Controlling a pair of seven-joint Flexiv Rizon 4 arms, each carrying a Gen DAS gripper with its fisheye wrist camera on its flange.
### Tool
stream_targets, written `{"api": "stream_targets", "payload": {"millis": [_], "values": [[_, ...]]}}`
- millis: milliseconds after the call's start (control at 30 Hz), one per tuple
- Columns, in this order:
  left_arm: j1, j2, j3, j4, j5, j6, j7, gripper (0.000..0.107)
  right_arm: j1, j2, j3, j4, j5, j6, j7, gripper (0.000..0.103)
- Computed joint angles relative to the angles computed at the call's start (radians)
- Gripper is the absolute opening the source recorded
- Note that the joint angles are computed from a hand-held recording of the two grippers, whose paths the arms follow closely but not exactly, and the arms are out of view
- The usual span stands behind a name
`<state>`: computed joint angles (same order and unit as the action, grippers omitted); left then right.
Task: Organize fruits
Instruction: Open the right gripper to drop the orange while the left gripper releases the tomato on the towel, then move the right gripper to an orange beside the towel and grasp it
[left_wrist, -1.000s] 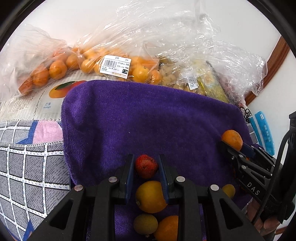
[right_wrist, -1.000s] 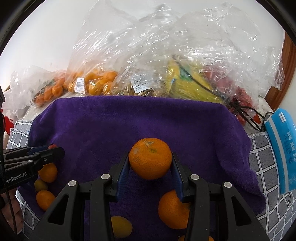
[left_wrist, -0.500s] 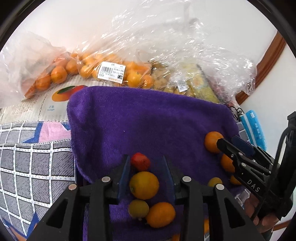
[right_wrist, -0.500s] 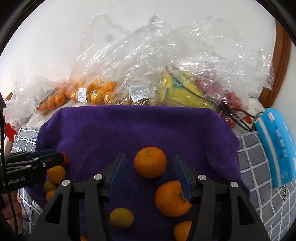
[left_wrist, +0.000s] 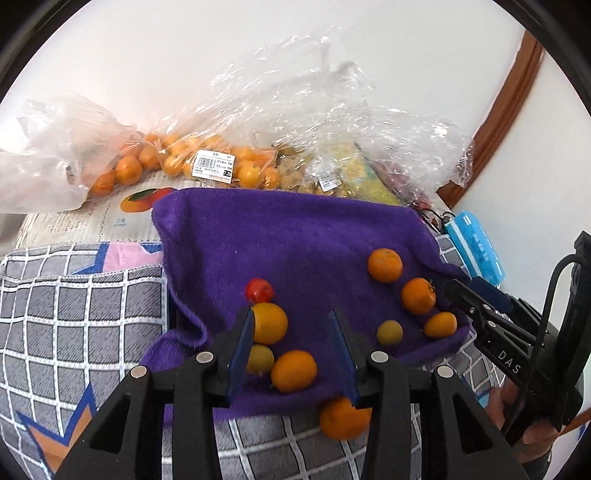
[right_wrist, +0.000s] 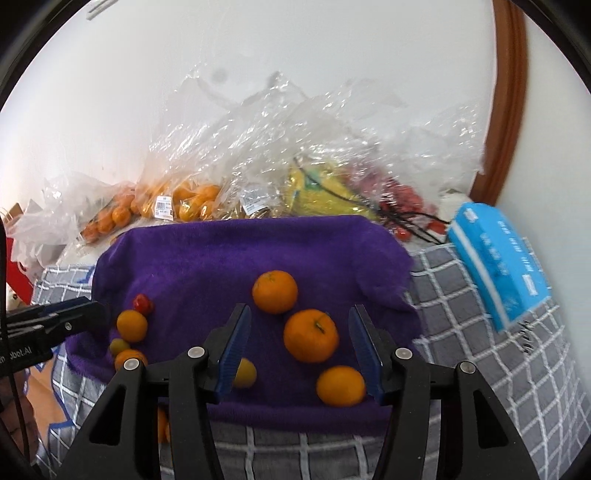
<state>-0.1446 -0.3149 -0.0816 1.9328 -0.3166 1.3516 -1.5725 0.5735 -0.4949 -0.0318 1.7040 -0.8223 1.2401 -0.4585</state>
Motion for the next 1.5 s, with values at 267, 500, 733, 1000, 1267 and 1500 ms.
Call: {"api": "stream_targets", "payload": {"millis": [267,500,733,1000,1267,1500], "values": [[0.003,0.047,-0.011,0.086,-0.006,0.060,0.022,0.039,0.000,0.060,0.017,0.094,-0.058,-0.022,0.084,0.055],[0.014,0.081,-0.035,0.160,-0.043,0.108,0.070,0.039,-0.007,0.075,0.068,0.140,0.002,-0.014,0.053,0.055],[0.040,0.105,-0.083,0.229,-0.138,0.152,0.152,0.039,0.010,0.076,0.064,0.177,0.004,0.032,0.088,0.052],[0.080,0.123,-0.180,0.293,-0.337,0.205,0.313,0.039,0.023,0.073,0.063,0.197,-0.002,0.035,0.097,0.052],[0.076,0.125,-0.215,0.319,-0.453,0.242,0.417,0.039,0.034,0.065,0.060,0.211,0.000,0.048,0.113,0.047],[0.070,0.123,-0.229,0.328,-0.559,0.244,0.494,0.039,0.042,0.052,0.064,0.208,0.014,0.039,0.107,0.045]]}}
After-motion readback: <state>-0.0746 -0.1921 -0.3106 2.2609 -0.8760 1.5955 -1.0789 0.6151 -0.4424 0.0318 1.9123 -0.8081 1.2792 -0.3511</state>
